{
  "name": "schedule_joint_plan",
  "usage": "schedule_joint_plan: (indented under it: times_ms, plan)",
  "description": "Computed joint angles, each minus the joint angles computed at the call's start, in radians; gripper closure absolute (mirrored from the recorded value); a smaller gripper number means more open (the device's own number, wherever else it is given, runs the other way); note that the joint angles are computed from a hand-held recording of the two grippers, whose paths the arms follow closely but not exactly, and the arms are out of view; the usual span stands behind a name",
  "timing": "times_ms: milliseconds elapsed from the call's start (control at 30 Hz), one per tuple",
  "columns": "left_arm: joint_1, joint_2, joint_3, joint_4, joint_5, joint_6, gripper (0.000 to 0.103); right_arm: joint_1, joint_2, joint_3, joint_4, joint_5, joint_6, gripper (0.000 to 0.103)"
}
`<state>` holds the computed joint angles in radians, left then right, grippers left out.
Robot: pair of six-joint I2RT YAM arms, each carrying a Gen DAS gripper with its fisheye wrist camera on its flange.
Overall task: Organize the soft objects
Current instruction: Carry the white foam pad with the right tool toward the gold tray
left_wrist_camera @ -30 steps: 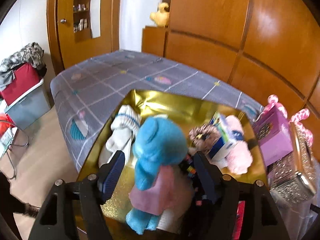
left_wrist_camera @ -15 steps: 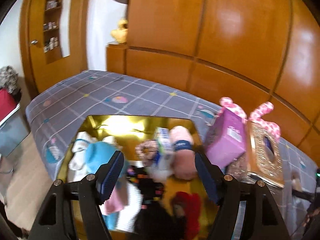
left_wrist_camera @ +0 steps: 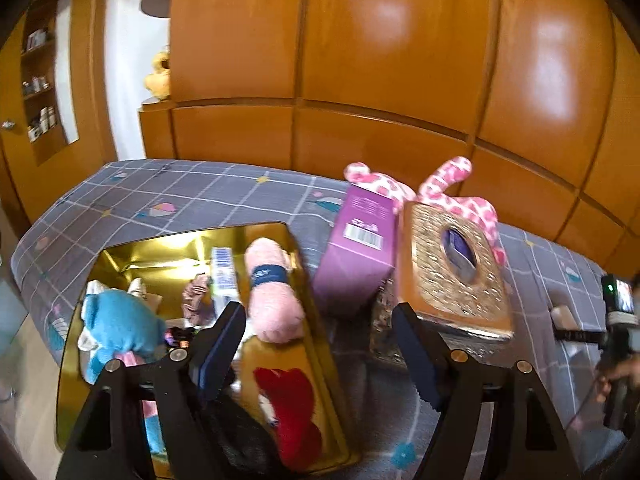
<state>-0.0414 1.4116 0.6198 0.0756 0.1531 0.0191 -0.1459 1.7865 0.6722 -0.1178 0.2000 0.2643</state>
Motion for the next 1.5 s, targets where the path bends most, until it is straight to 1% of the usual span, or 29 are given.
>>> schedule_joint_plan:
  times_ms: [100, 267, 433, 533, 600, 667, 800, 833, 933, 1033, 1233, 1333, 1500]
  plan:
    - [-0.015, -0.023, -0.015, -0.001, 0.010, 0.010, 0.026, 0.005, 0.002, 0.005, -0.008, 0.020, 0.045, 0.042]
    - [-0.020, -0.050, -0.031, -0.007, 0.026, 0.018, 0.025, 0.008, 0.008, 0.002, 0.010, 0.054, 0.089, 0.042]
    - [-0.014, -0.068, -0.043, -0.019, 0.050, 0.024, 0.025, 0.028, -0.014, -0.007, -0.005, 0.089, 0.163, 0.044]
    - [-0.013, -0.072, -0.046, -0.024, 0.057, 0.028, 0.025, 0.049, -0.006, -0.011, 0.032, 0.068, 0.221, 0.044]
    - [-0.012, -0.073, -0.047, -0.027, 0.059, 0.028, 0.025, 0.082, -0.022, -0.016, 0.038, 0.077, 0.256, 0.044]
    - [-0.008, -0.077, -0.050, -0.028, 0.061, 0.026, 0.025, 0.106, -0.026, 0.000, 0.036, 0.051, 0.255, 0.044]
    - [0.001, -0.079, -0.051, -0.033, 0.068, 0.022, 0.024, 0.135, 0.024, 0.071, -0.010, 0.022, 0.249, 0.044]
    - [0.002, -0.081, -0.052, -0.034, 0.068, 0.021, 0.024, 0.137, 0.030, 0.080, -0.008, 0.006, 0.255, 0.044]
    - [0.007, -0.081, -0.054, -0.038, 0.069, 0.021, 0.024, 0.165, 0.030, 0.102, -0.015, 0.004, 0.282, 0.044]
    - [0.017, -0.077, -0.055, -0.037, 0.070, 0.023, 0.023, 0.206, -0.005, 0.107, -0.009, 0.006, 0.301, 0.044]
    - [0.042, -0.060, -0.048, -0.038, 0.071, 0.021, 0.021, 0.278, -0.094, 0.121, 0.010, 0.018, 0.292, 0.044]
    - [0.055, -0.047, -0.043, -0.041, 0.074, 0.020, 0.020, 0.320, -0.109, 0.158, -0.007, 0.027, 0.277, 0.044]
    - [0.096, -0.028, -0.038, -0.040, 0.071, 0.019, 0.020, 0.357, -0.146, 0.183, -0.009, 0.007, 0.273, 0.044]
